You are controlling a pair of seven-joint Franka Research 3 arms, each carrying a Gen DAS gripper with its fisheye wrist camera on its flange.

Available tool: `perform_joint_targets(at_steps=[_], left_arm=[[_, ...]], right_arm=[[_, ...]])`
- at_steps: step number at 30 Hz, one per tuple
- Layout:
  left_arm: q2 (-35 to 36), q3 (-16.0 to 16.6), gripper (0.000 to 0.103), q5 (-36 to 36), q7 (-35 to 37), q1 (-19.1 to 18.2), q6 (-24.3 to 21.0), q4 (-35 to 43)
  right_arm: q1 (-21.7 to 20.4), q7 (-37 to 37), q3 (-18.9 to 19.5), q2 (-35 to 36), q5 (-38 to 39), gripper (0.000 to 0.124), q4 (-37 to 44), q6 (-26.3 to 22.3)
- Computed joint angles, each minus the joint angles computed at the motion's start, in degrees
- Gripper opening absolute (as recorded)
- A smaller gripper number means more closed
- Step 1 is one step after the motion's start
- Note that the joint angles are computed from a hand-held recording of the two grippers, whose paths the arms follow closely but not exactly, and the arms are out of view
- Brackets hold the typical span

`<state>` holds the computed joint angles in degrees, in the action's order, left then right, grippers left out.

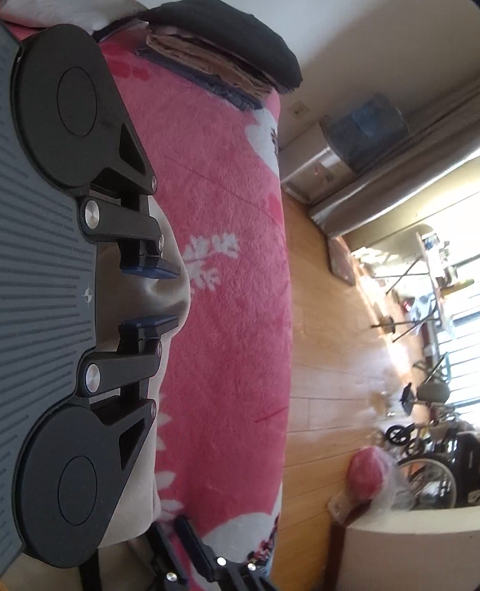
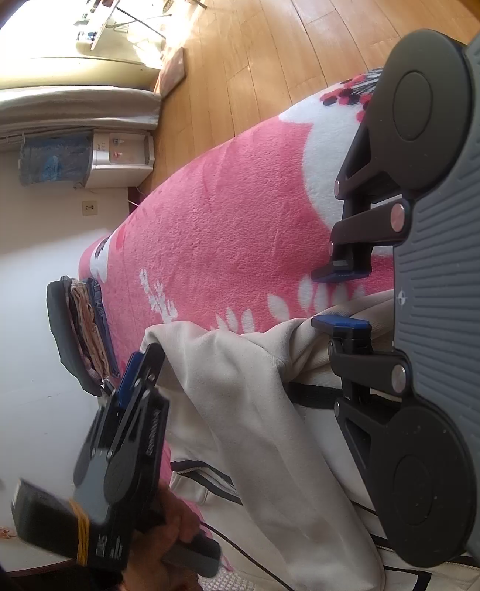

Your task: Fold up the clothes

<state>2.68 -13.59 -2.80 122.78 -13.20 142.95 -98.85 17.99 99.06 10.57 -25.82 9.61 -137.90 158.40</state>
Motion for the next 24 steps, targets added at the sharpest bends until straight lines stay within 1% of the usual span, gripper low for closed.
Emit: perform_joint_targets(at_steps=[2,3,5,6,7,8,9,11,14,17,20,23,24], left_arm=[[2.3,0.0,0.022,-1.1,1.6,0.3,-4.9,4.1],[3.2,0.1,0.023,-1.4,1.1,0.5,-7.4,5.9],[4.5,0.0,0.023,-2.7,1.1,1.1,-10.7,8.3],[4.9,0.0,0.02,-3.0,0.6,1.3,-11.7,9.0],[5.0,0.0,0.007,-3.4,0.1,1.6,-12.3,9.4],[4.7,0.0,0.003,-4.3,-0.1,1.8,-11.8,8.8],[4.3,-0.1,0.002,-5.2,-0.2,2.1,-11.2,8.2],[2.3,0.1,0.0,-7.1,-1.2,2.5,-7.8,5.0],[-0.5,1.1,0.0,-10.4,-6.8,3.2,-3.9,1.8],[-2.0,2.7,0.0,-20.2,-12.9,4.9,-4.4,1.3],[-3.0,4.1,0.0,-32.2,-18.0,6.1,-5.0,0.5],[-4.2,5.2,0.0,-48.0,-19.8,6.8,-2.9,-2.0],[-4.7,5.3,0.0,-52.2,-20.5,6.8,-1.1,-3.1]], right_arm=[[0.4,-0.2,-0.4,0.0,0.5,0.021,0.0,0.1],[0.5,-0.4,-0.5,0.0,0.7,0.021,0.0,0.1],[0.8,-0.7,-0.8,0.1,1.1,0.021,0.0,0.1],[0.9,-0.9,-0.9,0.1,1.4,0.021,-0.1,0.2],[1.0,-1.0,-1.0,0.1,1.6,0.021,-0.1,0.2],[1.0,-1.1,-1.0,0.1,1.8,0.021,-0.1,0.2],[1.1,-1.2,-1.0,0.1,2.0,0.021,-0.1,0.2],[1.1,-1.3,-1.1,0.2,2.3,0.021,0.0,0.3],[1.0,-1.3,-0.9,0.2,2.4,0.021,-0.2,0.4],[0.8,-1.1,-0.7,0.2,2.2,0.021,-0.2,0.5],[0.7,-0.9,-0.5,0.3,2.0,0.021,-0.2,0.6],[0.5,-0.5,-0.3,0.2,1.6,0.021,-0.2,0.6],[0.4,-0.3,-0.2,0.2,1.5,0.021,-0.3,0.6]])
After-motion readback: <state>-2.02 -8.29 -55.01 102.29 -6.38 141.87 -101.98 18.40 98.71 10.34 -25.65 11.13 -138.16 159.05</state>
